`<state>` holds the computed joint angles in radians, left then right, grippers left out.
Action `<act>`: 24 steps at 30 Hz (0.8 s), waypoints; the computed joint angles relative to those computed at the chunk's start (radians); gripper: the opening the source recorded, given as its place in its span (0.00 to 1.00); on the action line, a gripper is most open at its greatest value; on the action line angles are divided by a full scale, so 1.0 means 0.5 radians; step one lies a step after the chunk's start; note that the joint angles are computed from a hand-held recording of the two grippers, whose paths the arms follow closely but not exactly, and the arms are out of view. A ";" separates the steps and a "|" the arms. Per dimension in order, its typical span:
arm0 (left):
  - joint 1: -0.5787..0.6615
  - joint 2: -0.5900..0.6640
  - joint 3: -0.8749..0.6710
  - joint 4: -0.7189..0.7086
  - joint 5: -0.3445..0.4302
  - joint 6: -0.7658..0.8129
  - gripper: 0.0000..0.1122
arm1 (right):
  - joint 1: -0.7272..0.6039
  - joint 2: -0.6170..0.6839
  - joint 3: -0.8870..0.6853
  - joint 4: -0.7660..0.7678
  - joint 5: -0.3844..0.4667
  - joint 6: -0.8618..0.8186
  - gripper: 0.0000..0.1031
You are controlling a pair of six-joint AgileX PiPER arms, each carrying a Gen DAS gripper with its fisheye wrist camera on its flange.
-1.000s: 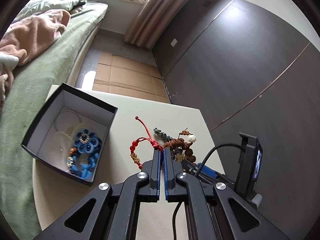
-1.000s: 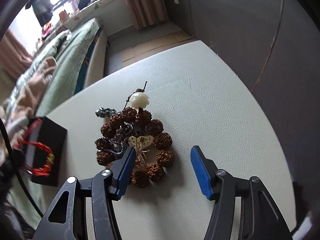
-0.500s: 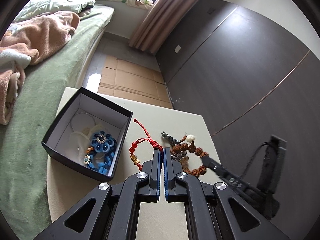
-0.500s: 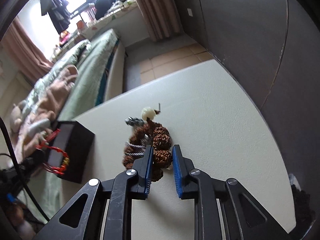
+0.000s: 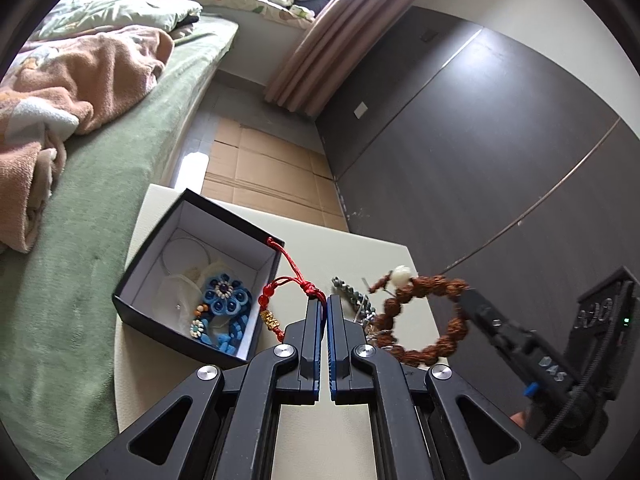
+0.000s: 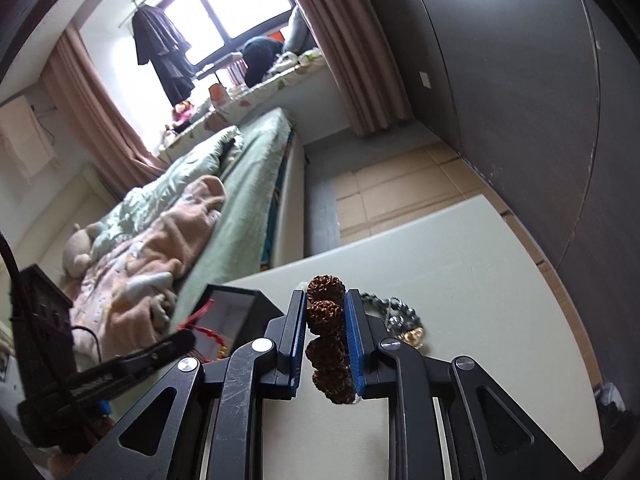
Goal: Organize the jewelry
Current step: 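Carry both bracelets over the black box and open both grippers to drop them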
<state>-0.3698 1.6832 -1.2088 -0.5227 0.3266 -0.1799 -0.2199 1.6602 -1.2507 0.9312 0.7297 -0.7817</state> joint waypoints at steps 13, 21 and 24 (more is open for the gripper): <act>0.204 -0.024 0.017 -0.292 0.054 0.201 0.04 | 0.203 -0.095 -0.257 -0.025 0.026 0.159 0.20; 0.296 -0.072 0.060 0.015 0.113 -0.158 0.65 | 0.415 0.002 -0.413 0.006 0.019 0.184 0.20; 0.350 -0.128 0.116 0.106 0.125 -0.249 0.65 | 0.473 0.054 -0.401 0.079 0.008 0.132 0.20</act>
